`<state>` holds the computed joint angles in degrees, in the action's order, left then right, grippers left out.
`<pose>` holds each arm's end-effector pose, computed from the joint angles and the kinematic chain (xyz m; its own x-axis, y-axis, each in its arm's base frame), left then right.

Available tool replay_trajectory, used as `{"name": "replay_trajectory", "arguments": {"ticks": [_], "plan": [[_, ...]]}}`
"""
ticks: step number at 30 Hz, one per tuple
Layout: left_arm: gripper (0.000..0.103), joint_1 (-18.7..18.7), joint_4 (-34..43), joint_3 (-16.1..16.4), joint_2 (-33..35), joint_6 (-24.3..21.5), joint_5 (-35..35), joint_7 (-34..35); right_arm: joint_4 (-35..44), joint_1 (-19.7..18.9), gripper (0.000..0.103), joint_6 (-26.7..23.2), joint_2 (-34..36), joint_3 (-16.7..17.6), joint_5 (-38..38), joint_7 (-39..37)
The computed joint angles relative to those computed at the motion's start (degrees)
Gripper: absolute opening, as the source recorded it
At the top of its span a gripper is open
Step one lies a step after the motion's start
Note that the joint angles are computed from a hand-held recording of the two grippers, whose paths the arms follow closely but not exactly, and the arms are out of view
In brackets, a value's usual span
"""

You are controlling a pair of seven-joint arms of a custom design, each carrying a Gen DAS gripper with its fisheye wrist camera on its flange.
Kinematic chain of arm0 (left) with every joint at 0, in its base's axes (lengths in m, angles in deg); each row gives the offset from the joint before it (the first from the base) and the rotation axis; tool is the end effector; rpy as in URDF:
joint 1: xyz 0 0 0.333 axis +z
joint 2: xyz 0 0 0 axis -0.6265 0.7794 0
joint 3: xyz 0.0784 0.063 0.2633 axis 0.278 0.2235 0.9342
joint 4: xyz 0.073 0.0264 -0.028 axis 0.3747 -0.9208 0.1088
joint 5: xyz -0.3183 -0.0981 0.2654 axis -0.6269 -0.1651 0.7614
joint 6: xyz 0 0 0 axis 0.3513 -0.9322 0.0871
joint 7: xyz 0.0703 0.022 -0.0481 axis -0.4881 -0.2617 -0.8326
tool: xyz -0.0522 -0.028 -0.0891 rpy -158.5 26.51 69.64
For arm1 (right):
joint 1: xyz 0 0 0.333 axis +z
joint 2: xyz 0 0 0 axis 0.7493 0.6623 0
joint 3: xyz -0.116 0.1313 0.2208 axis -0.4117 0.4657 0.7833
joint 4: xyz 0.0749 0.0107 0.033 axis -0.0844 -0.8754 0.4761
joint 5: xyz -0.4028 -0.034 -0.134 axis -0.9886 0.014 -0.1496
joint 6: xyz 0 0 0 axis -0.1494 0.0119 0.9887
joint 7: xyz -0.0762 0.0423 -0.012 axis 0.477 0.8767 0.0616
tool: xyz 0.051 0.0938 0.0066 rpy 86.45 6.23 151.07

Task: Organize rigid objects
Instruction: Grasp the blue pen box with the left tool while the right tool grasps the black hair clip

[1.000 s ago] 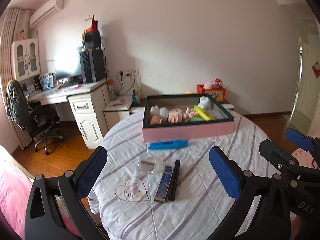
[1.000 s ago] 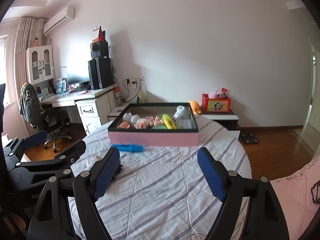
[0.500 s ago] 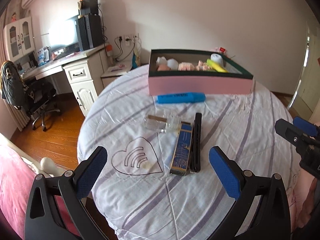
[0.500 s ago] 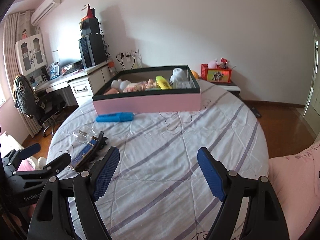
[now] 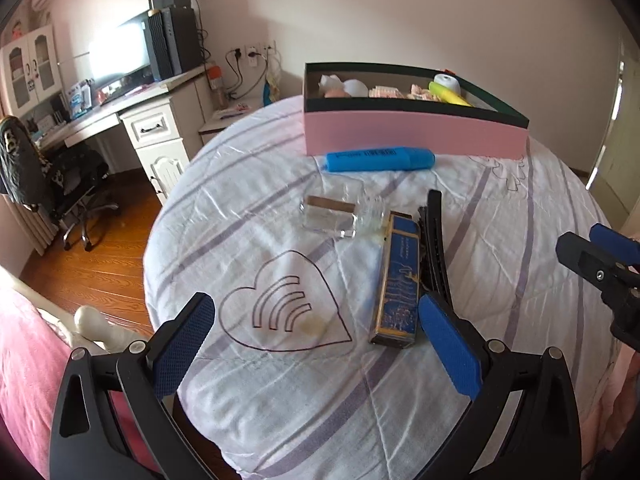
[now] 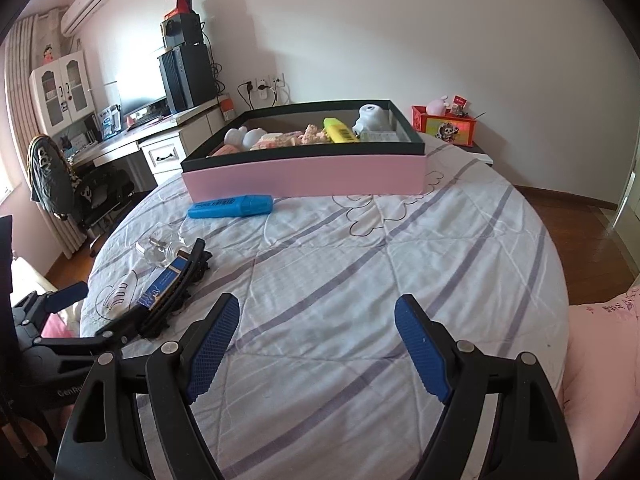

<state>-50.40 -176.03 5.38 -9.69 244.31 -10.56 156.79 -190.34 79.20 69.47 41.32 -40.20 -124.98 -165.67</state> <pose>0.6062 -0.2475 0.3904 -0.5238 -0.8507 -0.0443 -0.5941 0.4021 -0.6967 0.4782 0.3816 0.3921 -0.3895 -0.9157 -0.0988 -0.5550 0.3189 -0.7683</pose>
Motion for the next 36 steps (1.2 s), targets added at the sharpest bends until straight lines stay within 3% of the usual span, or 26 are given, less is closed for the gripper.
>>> {"name": "replay_trajectory", "arguments": {"ticks": [1,4,9,10,11,13,20,23,27,29,30,32,33,36], "plan": [[0.103,-0.94,0.41,1.00,0.40,-0.34,1.93,-1.51,0.15,-0.03,0.082,0.07,0.20,-0.02,0.29,-0.30],[0.099,0.67,1.61,-1.35,1.45,-1.19,-1.15,1.86,0.42,-0.03,0.082,0.18,0.58,-0.16,0.87,-0.96],[0.065,1.20,4.06,-3.15,3.33,-2.95,-4.65,6.36,0.59,0.00,0.082,0.39,0.94,-0.36,1.56,-1.43],[0.054,1.77,4.04,-4.02,3.27,-2.91,-6.20,8.19,0.68,0.01,0.082,0.51,1.04,-0.39,1.64,-1.55],[0.034,3.49,3.97,-6.14,3.02,-3.51,-10.01,11.97,0.83,0.00,0.082,0.76,1.17,-0.44,1.66,-1.71],[0.020,4.32,3.37,-7.31,2.16,-4.05,-14.53,16.02,1.31,0.03,0.082,1.10,1.57,-0.52,1.84,-2.22],[0.020,4.96,0.86,-6.60,-2.29,-6.18,-28.10,26.33,6.67,1.03,0.082,4.16,5.95,-1.11,1.53,-5.20],[0.021,4.09,0.41,-4.42,-3.18,-6.42,-29.11,26.16,10.43,1.67,0.081,5.32,9.19,-2.06,2.84,-7.52],[0.021,3.37,0.70,-2.29,-2.72,-5.82,-26.95,23.62,14.08,1.57,0.081,11.17,13.06,-3.82,6.38,-10.68],[0.021,3.22,1.30,-1.76,-1.98,-5.77,-25.30,21.86,15.98,1.95,0.068,12.43,15.13,-4.69,7.78,-12.37],[0.021,3.34,1.60,-1.82,-1.66,-5.89,-25.09,21.73,17.07,2.02,0.048,11.97,16.19,-4.81,9.79,-14.23],[0.021,3.22,2.09,-1.75,-1.03,-6.21,-23.61,20.62,18.06,3.62,0.034,10.00,16.97,-6.07,9.44,-14.36],[0.021,3.29,2.27,-1.96,-0.78,-6.31,-23.43,20.67,17.72,3.80,0.020,10.71,16.85,-6.44,9.30,-14.49],[0.021,3.33,2.87,-2.59,-0.26,-6.92,-22.96,20.56,15.79,4.51,0.018,11.20,15.52,-7.40,7.91,-12.11]]}}
